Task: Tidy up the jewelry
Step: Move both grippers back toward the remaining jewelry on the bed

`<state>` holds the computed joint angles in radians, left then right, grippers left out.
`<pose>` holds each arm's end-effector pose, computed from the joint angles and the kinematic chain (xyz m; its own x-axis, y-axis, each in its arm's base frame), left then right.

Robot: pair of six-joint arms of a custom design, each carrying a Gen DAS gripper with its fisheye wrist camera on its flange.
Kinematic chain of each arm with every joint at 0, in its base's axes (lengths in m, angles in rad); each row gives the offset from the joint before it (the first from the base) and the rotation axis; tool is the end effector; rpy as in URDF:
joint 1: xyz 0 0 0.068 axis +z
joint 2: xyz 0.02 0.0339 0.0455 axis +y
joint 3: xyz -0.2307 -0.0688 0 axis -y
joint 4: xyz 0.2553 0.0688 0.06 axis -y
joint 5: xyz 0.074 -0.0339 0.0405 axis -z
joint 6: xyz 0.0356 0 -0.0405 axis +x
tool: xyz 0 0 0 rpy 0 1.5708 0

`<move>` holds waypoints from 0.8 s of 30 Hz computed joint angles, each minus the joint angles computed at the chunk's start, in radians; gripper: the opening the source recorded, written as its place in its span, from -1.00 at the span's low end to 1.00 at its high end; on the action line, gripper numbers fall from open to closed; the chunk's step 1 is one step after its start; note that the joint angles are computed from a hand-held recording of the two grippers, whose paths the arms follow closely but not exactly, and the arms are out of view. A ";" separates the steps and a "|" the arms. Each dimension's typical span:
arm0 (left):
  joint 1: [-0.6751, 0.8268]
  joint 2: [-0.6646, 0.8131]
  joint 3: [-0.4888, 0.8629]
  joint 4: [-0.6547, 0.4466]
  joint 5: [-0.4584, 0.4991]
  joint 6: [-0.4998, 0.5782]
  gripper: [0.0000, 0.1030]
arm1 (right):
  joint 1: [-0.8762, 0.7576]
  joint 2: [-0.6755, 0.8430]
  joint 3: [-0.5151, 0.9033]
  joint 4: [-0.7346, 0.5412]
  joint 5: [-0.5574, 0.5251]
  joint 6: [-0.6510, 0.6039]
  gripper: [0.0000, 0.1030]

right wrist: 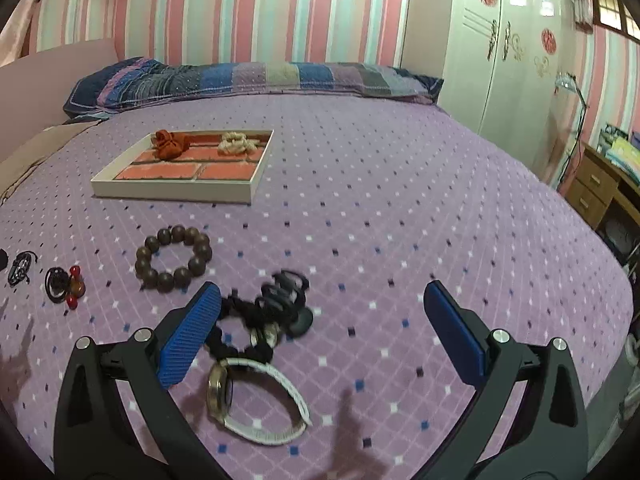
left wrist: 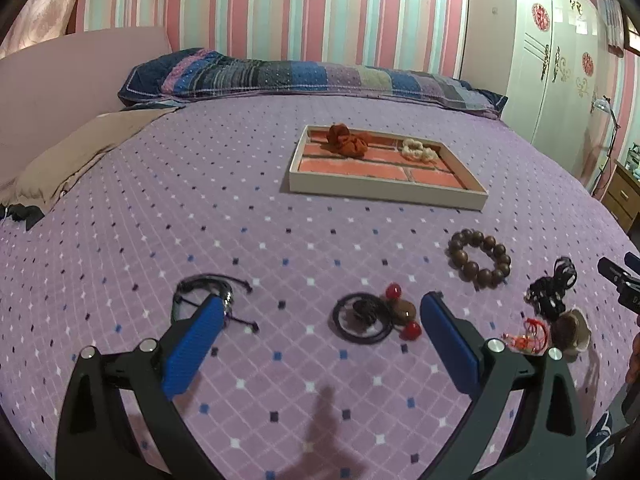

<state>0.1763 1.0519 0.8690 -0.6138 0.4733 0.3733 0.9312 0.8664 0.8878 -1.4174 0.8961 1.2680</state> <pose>0.2405 0.0264 0.2508 -0.5980 0.2232 -0.7698 0.4035 0.9137 -0.0485 0.1066 0.0968 0.2600 -0.5763 0.2243 -0.7859 0.4358 0.8978 -0.0633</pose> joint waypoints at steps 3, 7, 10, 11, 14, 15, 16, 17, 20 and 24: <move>0.000 -0.028 -0.032 -0.009 0.004 0.008 0.87 | 0.052 0.001 -0.013 -0.063 0.001 0.091 0.92; -0.011 -0.037 -0.064 0.000 -0.004 0.015 0.87 | 0.101 0.016 -0.028 -0.128 0.000 0.182 0.92; -0.013 -0.014 -0.078 0.015 -0.007 0.018 0.87 | 0.118 0.004 -0.062 -0.140 -0.009 0.225 0.92; -0.013 -0.004 -0.080 0.021 -0.010 0.017 0.87 | 0.117 0.002 -0.071 -0.138 -0.015 0.231 0.92; -0.011 0.033 -0.075 0.034 -0.015 0.022 0.87 | 0.123 -0.009 -0.103 -0.119 -0.027 0.234 0.92; -0.007 0.041 -0.075 0.041 -0.014 0.022 0.87 | 0.124 -0.010 -0.108 -0.114 -0.030 0.232 0.91; -0.004 0.046 -0.073 0.043 -0.012 0.023 0.87 | 0.127 -0.014 -0.116 -0.105 -0.035 0.231 0.91; -0.003 0.048 -0.072 0.045 -0.012 0.024 0.87 | 0.130 -0.014 -0.120 -0.104 -0.036 0.233 0.91; 0.004 0.042 -0.079 0.059 -0.017 0.042 0.87 | 0.140 -0.015 -0.133 -0.098 -0.046 0.236 0.91; 0.041 0.044 -0.080 0.064 0.001 0.062 0.87 | 0.149 -0.022 -0.156 -0.083 -0.065 0.244 0.90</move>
<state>0.2170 1.0959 0.7893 -0.5498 0.4738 0.4355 1.0801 0.8441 0.7316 -1.5005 0.8310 1.5117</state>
